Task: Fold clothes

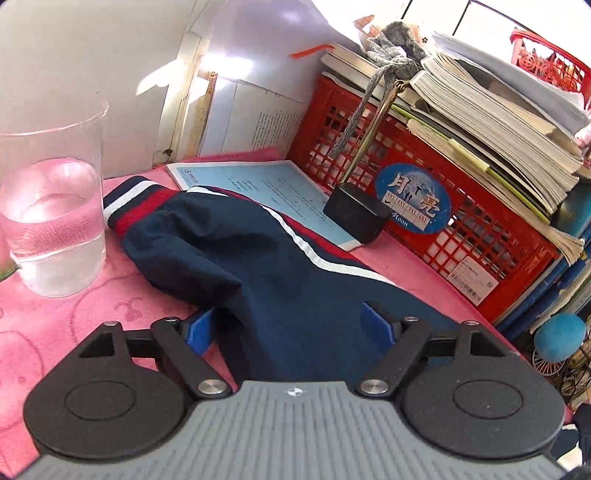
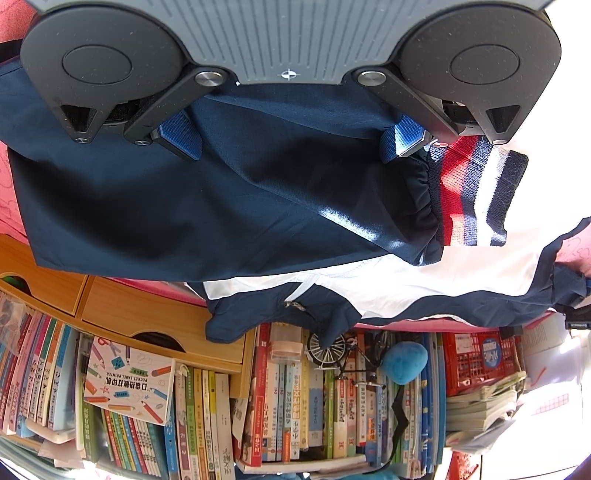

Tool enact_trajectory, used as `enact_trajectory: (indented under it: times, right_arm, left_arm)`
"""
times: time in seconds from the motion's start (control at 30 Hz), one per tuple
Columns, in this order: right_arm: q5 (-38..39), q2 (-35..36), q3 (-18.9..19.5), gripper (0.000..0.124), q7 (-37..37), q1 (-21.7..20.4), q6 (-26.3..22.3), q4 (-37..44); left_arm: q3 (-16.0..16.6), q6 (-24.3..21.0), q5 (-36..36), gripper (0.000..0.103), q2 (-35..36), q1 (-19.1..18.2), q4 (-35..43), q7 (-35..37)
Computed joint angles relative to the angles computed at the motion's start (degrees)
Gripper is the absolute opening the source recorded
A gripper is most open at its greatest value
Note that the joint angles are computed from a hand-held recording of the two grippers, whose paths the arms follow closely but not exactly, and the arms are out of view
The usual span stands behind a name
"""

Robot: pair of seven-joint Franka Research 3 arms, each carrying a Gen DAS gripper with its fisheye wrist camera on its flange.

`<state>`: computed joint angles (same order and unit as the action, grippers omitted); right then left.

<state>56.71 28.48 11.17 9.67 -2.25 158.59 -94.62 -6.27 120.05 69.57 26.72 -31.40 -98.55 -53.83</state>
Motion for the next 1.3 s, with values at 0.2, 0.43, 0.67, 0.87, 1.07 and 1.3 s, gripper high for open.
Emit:
enact_trajectory:
  times: [0.2,0.43,0.67,0.87,1.07,1.3]
  right_arm:
    - [-0.08,-0.03,0.01,0.103,0.15,-0.04,-0.13,-0.02]
    - [-0.09,-0.12,-0.06,0.103,0.34,-0.02,-0.31,-0.1]
    - [0.09,-0.27,-0.05,0.103,0.33,-0.01,-0.25,-0.34]
    - [-0.03,-0.11,-0.16,0.103,0.5,0.01,-0.45,-0.13]
    - [-0.39,0.16,-0.34,0.103,1.16,-0.09,-1.16,0.29]
    - [-0.52,0.28,-0.31,0.103,1.3,-0.19,-1.34,0.44]
  left_arm:
    - [1.43,-13.8,9.26,0.006,2.36,-5.39,3.23,8.17]
    - [-0.25,-1.94,1.57,0.023,-0.24,1.21,0.72,8.45]
    - [1.06,-5.36,-2.92,0.032,1.87,0.71,3.77,8.71]
    - [4.15,-24.24,15.01,0.008,4.09,-7.72,9.97,19.85]
    - [4.23,-28.24,13.27,0.009,9.45,-6.93,18.93,31.93]
    - [2.59,-20.18,-7.93,0.016,12.93,-0.81,21.14,30.98]
